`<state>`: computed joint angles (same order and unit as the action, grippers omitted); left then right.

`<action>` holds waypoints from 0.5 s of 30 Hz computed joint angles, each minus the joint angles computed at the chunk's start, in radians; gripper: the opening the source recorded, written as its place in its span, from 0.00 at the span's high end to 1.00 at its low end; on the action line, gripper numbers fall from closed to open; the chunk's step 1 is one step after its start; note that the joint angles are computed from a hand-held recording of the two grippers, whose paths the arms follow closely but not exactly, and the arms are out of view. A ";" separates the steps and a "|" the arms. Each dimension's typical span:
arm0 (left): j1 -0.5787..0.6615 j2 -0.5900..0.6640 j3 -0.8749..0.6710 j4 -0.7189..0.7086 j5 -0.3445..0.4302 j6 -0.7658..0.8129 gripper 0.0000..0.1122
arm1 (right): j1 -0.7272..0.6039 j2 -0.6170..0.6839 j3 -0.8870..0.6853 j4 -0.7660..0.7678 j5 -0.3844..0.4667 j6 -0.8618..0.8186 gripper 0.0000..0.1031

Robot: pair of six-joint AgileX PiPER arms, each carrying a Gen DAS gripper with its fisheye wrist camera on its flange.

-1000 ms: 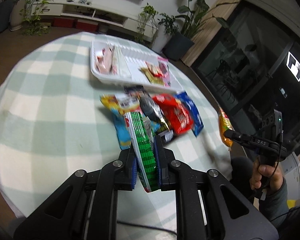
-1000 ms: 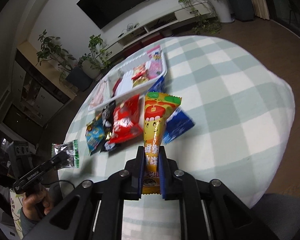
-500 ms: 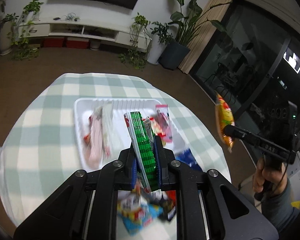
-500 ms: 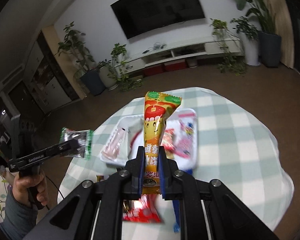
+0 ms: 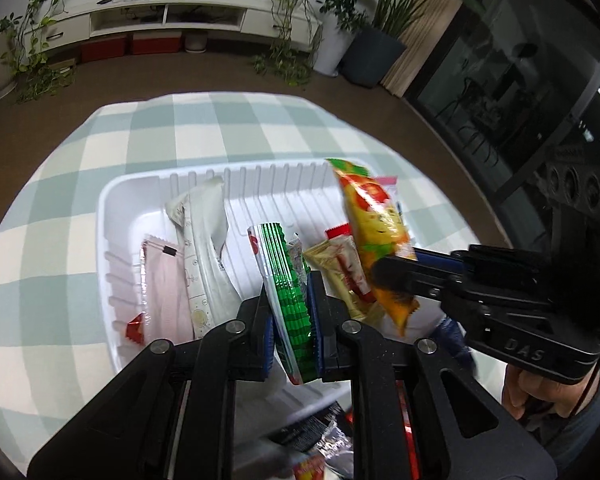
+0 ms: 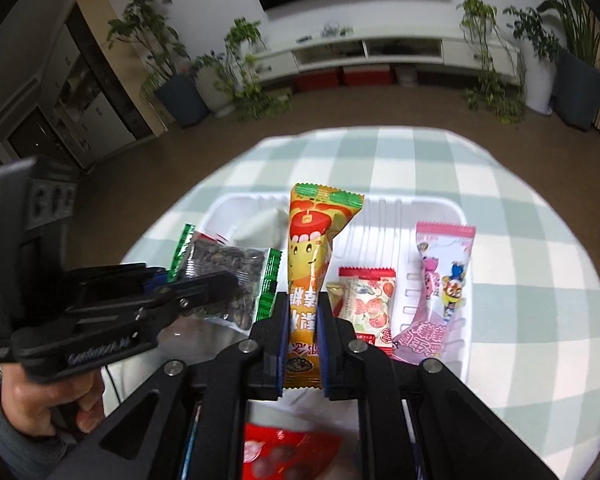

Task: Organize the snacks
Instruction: 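Carry the seed bag into the tray with the left gripper while the right gripper places the orange packet, then open both grippers in the tray and withdraw them toward the remaining snacks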

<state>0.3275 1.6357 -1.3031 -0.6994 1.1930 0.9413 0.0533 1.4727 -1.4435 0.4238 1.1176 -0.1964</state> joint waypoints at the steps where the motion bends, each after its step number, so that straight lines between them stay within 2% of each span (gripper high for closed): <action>1: -0.012 -0.003 0.017 0.010 -0.025 0.005 0.89 | 0.007 0.009 0.004 -0.006 -0.006 0.002 0.87; 3: -0.032 -0.006 0.042 0.027 -0.068 0.007 0.89 | 0.026 0.024 0.013 -0.029 -0.021 0.007 0.87; 9: -0.059 -0.005 0.083 0.055 -0.131 0.011 0.88 | 0.039 0.043 0.048 -0.047 -0.047 0.007 0.87; 15: -0.062 -0.004 0.098 0.057 -0.140 0.014 0.87 | 0.068 0.046 0.054 -0.086 -0.052 0.031 0.85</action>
